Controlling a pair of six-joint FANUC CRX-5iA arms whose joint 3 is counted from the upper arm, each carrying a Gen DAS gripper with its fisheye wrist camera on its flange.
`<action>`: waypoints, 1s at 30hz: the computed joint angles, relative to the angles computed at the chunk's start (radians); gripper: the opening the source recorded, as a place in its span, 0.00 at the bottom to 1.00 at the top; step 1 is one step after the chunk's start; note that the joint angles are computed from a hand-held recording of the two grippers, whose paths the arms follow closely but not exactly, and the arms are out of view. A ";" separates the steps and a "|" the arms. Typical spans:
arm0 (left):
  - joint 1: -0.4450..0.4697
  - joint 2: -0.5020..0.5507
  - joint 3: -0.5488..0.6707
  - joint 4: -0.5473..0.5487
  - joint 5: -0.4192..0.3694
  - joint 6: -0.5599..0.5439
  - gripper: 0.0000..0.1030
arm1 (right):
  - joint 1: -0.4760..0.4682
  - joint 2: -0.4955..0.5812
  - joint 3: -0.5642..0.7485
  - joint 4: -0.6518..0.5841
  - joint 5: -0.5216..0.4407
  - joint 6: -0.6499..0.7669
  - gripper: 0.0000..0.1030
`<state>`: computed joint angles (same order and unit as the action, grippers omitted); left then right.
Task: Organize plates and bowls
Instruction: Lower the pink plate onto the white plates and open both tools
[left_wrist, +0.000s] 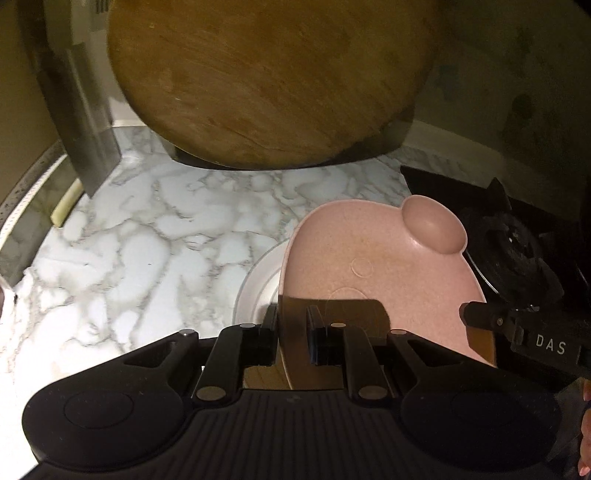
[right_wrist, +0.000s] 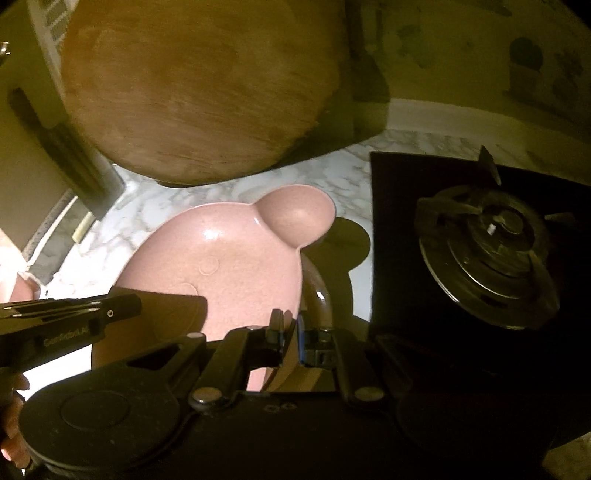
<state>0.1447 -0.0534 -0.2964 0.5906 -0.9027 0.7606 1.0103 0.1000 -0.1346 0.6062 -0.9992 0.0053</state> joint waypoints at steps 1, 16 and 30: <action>-0.003 0.003 0.001 -0.001 -0.001 0.000 0.14 | -0.002 -0.001 -0.002 -0.003 0.000 0.002 0.06; -0.024 0.041 0.017 -0.032 0.010 0.007 0.14 | -0.018 0.010 -0.005 -0.035 0.009 0.022 0.06; -0.023 0.064 0.020 -0.026 0.002 -0.007 0.15 | -0.024 0.025 0.004 -0.031 0.008 0.014 0.08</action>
<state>0.1218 0.0106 -0.2767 0.5650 -0.9004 0.7531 0.9858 0.1254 -0.1307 0.5751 -0.9916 0.0195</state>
